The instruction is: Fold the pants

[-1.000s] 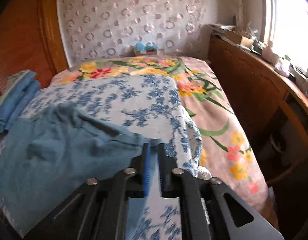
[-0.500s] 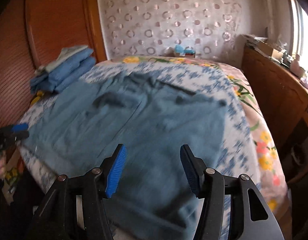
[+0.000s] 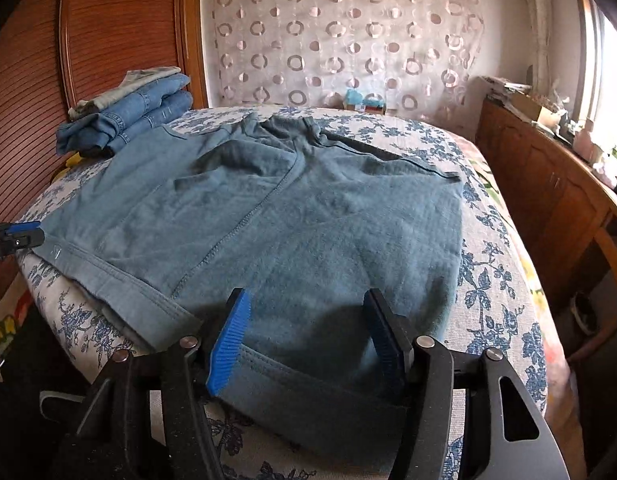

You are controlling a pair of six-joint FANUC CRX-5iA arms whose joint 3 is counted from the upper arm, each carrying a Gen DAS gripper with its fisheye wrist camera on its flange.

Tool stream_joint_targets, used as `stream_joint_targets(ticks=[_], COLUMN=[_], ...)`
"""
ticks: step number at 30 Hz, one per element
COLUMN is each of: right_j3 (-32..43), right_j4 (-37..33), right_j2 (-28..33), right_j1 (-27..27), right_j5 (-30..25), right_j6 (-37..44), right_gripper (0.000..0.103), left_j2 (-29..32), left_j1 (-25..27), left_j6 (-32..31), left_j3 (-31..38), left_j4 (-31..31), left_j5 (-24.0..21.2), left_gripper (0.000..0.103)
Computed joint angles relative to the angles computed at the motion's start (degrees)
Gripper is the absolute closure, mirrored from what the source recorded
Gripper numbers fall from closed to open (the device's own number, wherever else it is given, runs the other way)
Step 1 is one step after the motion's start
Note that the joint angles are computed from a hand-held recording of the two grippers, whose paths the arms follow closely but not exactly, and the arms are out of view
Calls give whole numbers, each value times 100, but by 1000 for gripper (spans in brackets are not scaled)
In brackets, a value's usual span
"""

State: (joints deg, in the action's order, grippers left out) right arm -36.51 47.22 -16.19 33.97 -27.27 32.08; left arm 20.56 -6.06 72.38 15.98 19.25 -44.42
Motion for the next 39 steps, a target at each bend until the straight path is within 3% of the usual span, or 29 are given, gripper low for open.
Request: stream_joint_targets(ticks=[6, 7, 10, 20, 34, 37, 39], right_j3=[-208, -175, 388, 387, 153, 82, 42], right_j4=[576, 603, 194, 26, 300, 424, 499], right_j2=[119, 194, 671, 512, 183, 165, 172], right_j1=[-230, -260, -177, -283, -510, -578, -619], right_j5=[415, 440, 154, 211, 346, 419, 485], right_j6=[-508, -523, -182, -182, -434, -583, -686], right_gripper=[38, 38, 38, 39, 39, 39, 39], left_j2=[39, 42, 70, 683, 2304, 2544, 2500], left_j1=[-23, -13, -60, -513, -1233, -1289, -1280], left_j6=[-163, -265, -415, -914, -702, -516, -552], left_j3=[6, -9, 123, 1359, 4395, 4890, 4768], left_j4=[265, 440, 599, 952, 846, 702, 772], left_j5=[78, 94, 139, -296, -1672, -1930, -1870], left_gripper=[92, 93, 95, 95, 95, 95, 95])
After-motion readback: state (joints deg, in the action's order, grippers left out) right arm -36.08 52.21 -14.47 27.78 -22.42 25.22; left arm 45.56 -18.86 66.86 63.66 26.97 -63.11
